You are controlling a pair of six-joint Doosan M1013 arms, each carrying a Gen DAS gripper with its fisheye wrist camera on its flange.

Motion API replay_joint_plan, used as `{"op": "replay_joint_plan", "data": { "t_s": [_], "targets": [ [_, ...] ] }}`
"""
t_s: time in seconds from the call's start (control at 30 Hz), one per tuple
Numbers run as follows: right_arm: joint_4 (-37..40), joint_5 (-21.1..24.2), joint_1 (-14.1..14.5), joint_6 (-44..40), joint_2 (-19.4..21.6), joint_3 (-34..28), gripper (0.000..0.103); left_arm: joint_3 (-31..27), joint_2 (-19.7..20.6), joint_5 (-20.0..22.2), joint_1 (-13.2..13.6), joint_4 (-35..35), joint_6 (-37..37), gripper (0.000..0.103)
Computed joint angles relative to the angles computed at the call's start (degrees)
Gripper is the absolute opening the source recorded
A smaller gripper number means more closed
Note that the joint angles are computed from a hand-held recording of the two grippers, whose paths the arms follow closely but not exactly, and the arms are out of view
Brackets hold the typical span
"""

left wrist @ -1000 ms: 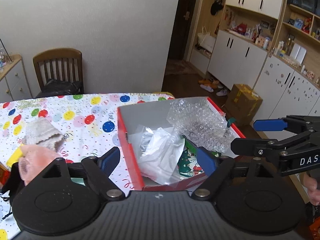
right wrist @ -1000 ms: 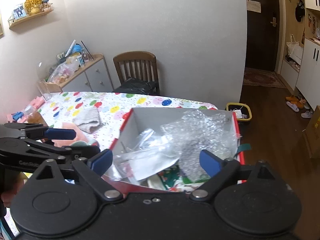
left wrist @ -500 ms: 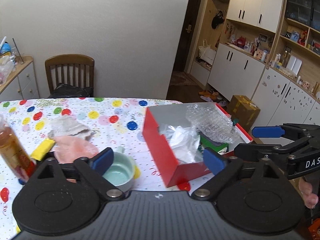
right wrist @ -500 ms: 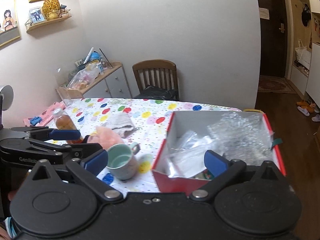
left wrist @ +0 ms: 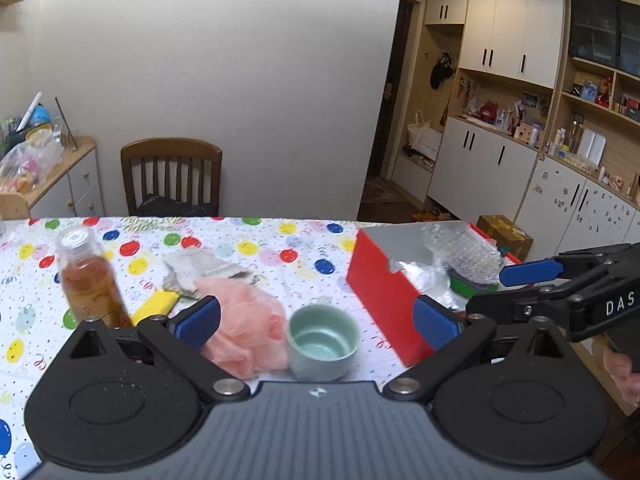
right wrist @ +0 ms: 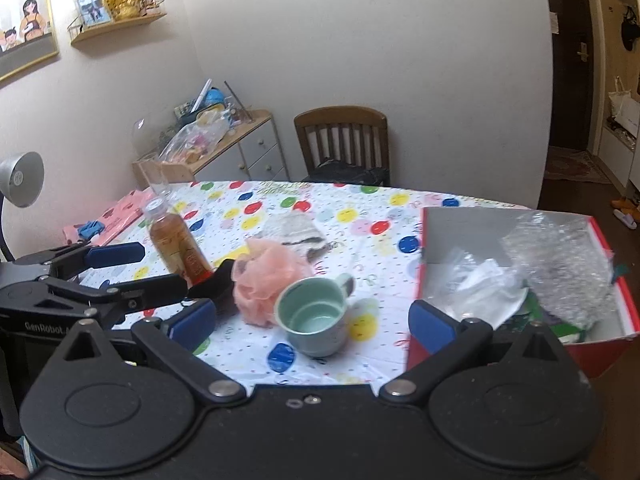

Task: Organize soft objects
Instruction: 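Withdraw both grippers from the box toward the black eye mask and pink loofah, then grasp the black eye mask with the left gripper while the right grasps the pink loofah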

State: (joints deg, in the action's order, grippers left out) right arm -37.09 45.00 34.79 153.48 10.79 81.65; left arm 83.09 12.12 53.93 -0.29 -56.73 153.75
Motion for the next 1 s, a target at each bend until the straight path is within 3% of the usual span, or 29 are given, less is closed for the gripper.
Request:
{"op": "replay_joint_plan", "data": {
  "t_s": [0.23,0.4,0.67,0.87,1.0],
  "targets": [
    [2.9,1.0,0.2,-2.5,4.4,-5.1,0.103,-1.6,3.0,-0.6,2.0,1.0,-2.2,0.103],
    [5.6,2.1,-0.2,-5.6,7.8,-9.3,0.103,-2.5,5.2,-3.3,2.1,4.5,-3.9,0.103],
    [10.6,4.9,-1.8,-13.4,13.4,-16.3,0.103,-3.7,8.4,-5.2,1.3,7.1,-2.7,0.103],
    [15.8,9.5,-3.2,-22.2,17.9,-22.5,0.103,-3.4,9.7,-7.6,0.1,7.0,3.1,0.103],
    [18.2,11.8,-3.9,-26.5,20.5,-26.0,0.102,-4.3,10.8,-8.0,-0.4,8.1,2.1,0.103]
  ]
}}
